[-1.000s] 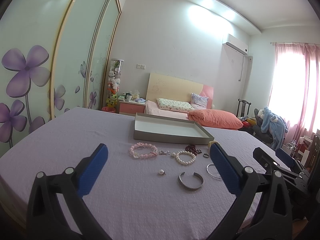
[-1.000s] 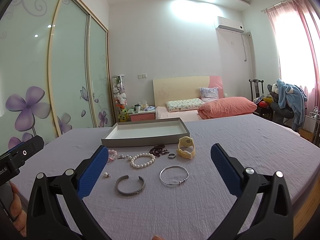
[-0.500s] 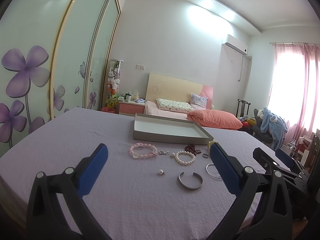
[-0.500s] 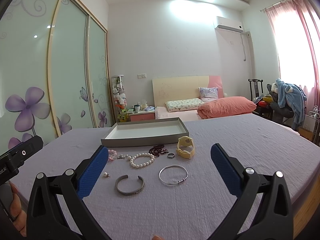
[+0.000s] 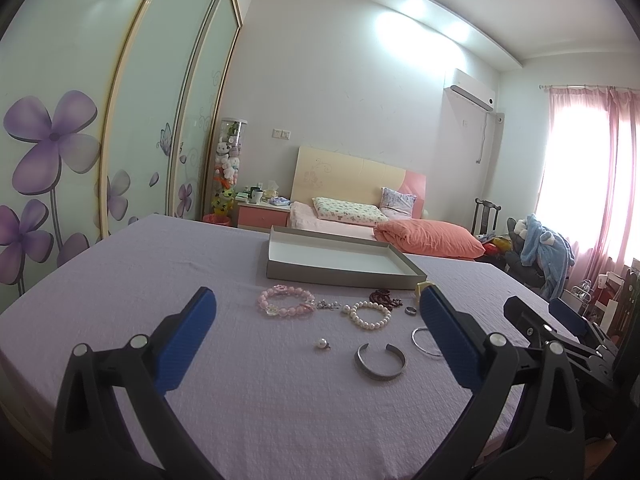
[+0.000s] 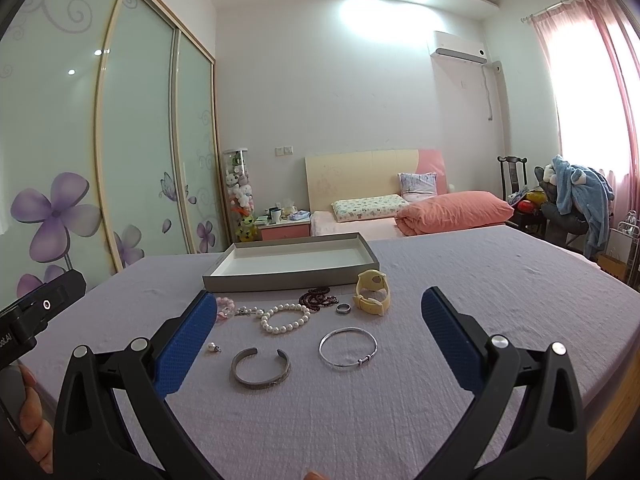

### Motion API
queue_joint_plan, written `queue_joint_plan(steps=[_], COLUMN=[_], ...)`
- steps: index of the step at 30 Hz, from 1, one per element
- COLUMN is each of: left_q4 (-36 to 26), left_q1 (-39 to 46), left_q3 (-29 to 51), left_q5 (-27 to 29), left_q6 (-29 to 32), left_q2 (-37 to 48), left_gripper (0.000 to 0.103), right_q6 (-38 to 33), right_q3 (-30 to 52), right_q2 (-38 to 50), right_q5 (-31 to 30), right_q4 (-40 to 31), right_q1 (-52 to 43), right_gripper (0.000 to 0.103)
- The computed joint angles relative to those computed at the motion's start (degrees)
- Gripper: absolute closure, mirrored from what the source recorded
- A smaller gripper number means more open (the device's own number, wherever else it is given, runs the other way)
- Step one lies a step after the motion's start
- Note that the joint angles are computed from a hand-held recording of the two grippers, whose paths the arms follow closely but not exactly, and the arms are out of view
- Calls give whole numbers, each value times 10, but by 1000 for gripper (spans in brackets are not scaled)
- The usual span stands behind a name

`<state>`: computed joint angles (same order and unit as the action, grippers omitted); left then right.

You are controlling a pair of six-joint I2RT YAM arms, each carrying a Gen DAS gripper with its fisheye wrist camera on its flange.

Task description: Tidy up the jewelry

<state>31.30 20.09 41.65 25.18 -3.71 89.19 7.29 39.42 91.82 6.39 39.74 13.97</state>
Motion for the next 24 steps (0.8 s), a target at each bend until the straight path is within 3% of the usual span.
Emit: queue_joint_plan(steps=[17, 24], left_q4=[-5, -20], left_q1=[-5, -20], left_q3=[-3, 25], left_q5=[-4, -24], left_q6=[2, 12], left_q2=[-1, 36], left_gripper=[4, 4], right_q6=[5, 11], right_q3=[-11, 32], right_q2=[23, 50], right_q5=[-2, -12], right_q4=[27, -25], right_q1=[-2, -15], right_gripper=[2, 2])
